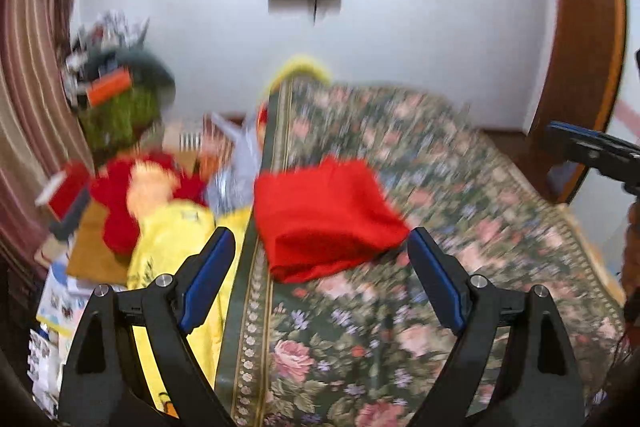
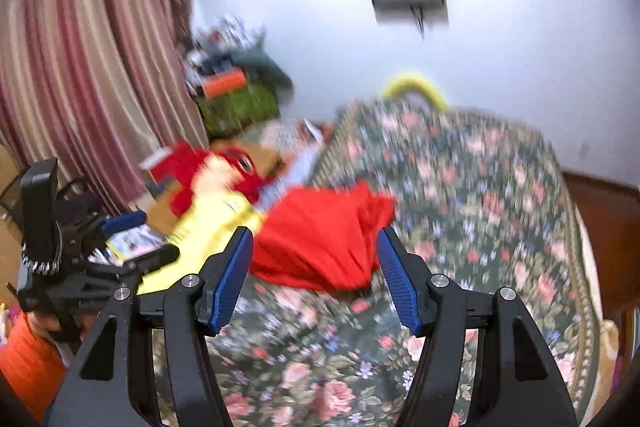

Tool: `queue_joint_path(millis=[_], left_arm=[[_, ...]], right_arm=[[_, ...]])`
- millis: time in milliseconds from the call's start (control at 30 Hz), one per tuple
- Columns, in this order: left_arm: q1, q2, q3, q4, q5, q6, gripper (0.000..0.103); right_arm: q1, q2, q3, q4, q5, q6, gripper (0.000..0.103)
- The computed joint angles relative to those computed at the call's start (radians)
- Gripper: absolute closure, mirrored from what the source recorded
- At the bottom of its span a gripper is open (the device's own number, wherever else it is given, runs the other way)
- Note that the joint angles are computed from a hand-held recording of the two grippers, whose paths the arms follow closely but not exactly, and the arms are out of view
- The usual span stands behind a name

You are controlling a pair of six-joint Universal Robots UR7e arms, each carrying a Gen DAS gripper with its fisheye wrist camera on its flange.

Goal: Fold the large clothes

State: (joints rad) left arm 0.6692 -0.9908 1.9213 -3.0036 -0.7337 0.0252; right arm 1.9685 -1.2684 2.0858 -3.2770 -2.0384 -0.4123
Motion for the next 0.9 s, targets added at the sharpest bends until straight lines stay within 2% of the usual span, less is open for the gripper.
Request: queue_joint_path(millis=[100, 267, 367, 433, 467, 500, 633, 667, 733, 800, 900], left_arm=[[-0.090, -0.046, 0.071, -0.136, 0.040, 0.034, 0.015], [-0.225, -0.077, 0.175, -0.449, 0.114, 0.116, 0.015], [-0.280, -0.092, 0.230, -0.553, 0.142, 0.114, 0.015], [-0.315, -0.091, 0.261, -0.609, 0.185, 0.128, 0.015], [-0.331, -0.087, 0.276, -0.640, 0.209, 0.130, 0.014], [-0.341, -0.089, 0.288, -0.639, 0.220, 0.115, 0.014], [-0.358, -0.114, 0.317, -0.567, 0.238, 0.033, 0.013], [-0.363, -0.115, 0.325, -0.579, 0.243, 0.034, 0.010], [-0.375, -0.111, 0.334, -0.606, 0.267, 0.030, 0.004], [-0.384, -0.116, 0.346, -0.605, 0.272, 0.009, 0.003], [-0.388, -0.121, 0.349, -0.589, 0.285, -0.004, 0.003]], right_arm=[[0.071, -0.025, 0.047, -0.108, -0.011, -0.040, 0.043], [0.163, -0.050, 0.120, -0.248, -0.002, -0.045, 0.043], [0.201, -0.038, 0.146, -0.326, -0.034, -0.063, 0.041], [0.218, -0.020, 0.152, -0.368, -0.069, -0.073, 0.034], [0.227, -0.006, 0.156, -0.406, -0.092, -0.084, 0.034], [0.229, 0.001, 0.160, -0.431, -0.102, -0.094, 0.033], [0.242, 0.014, 0.170, -0.486, -0.126, -0.100, 0.014], [0.249, 0.023, 0.167, -0.511, -0.136, -0.111, 0.013], [0.255, 0.036, 0.163, -0.544, -0.144, -0.134, 0.004], [0.262, 0.047, 0.156, -0.568, -0.153, -0.149, 0.000], [0.261, 0.048, 0.152, -0.564, -0.146, -0.152, 0.000]])
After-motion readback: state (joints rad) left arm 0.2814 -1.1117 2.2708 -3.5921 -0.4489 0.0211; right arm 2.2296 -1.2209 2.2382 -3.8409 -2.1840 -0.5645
